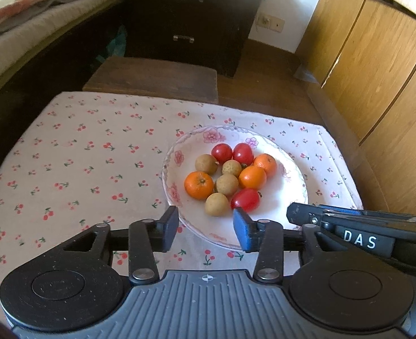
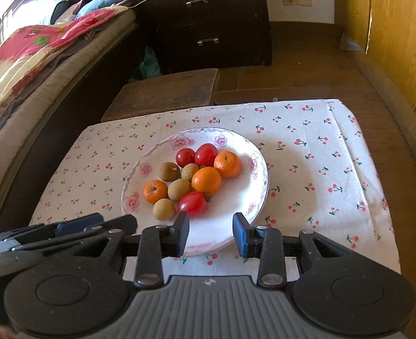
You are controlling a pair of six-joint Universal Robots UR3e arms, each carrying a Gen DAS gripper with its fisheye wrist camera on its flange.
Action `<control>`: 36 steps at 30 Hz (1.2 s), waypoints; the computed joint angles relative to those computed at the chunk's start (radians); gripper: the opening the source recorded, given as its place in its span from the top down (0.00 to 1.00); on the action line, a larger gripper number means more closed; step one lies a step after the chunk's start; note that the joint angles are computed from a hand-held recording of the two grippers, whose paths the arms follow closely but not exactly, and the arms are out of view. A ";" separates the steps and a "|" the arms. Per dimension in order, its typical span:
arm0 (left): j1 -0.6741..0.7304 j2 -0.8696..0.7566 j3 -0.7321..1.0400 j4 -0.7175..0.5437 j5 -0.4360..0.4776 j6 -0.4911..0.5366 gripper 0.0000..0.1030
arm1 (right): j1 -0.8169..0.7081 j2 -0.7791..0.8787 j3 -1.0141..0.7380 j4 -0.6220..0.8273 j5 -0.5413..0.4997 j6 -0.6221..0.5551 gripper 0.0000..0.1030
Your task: Organize fruits
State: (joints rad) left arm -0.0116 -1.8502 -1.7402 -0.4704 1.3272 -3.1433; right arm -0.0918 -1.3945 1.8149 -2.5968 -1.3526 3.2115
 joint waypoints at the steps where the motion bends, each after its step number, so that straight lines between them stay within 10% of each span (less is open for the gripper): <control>1: 0.000 0.016 -0.019 0.012 0.010 0.004 0.44 | 0.003 -0.017 0.014 0.001 -0.007 -0.001 0.66; 28: -0.010 0.437 -0.489 0.221 0.199 0.031 0.00 | 0.033 -0.480 0.370 0.060 -0.022 0.044 0.63; 36: -0.019 0.519 -0.568 0.233 0.241 0.041 0.00 | 0.030 -0.592 0.444 0.090 -0.018 0.059 0.61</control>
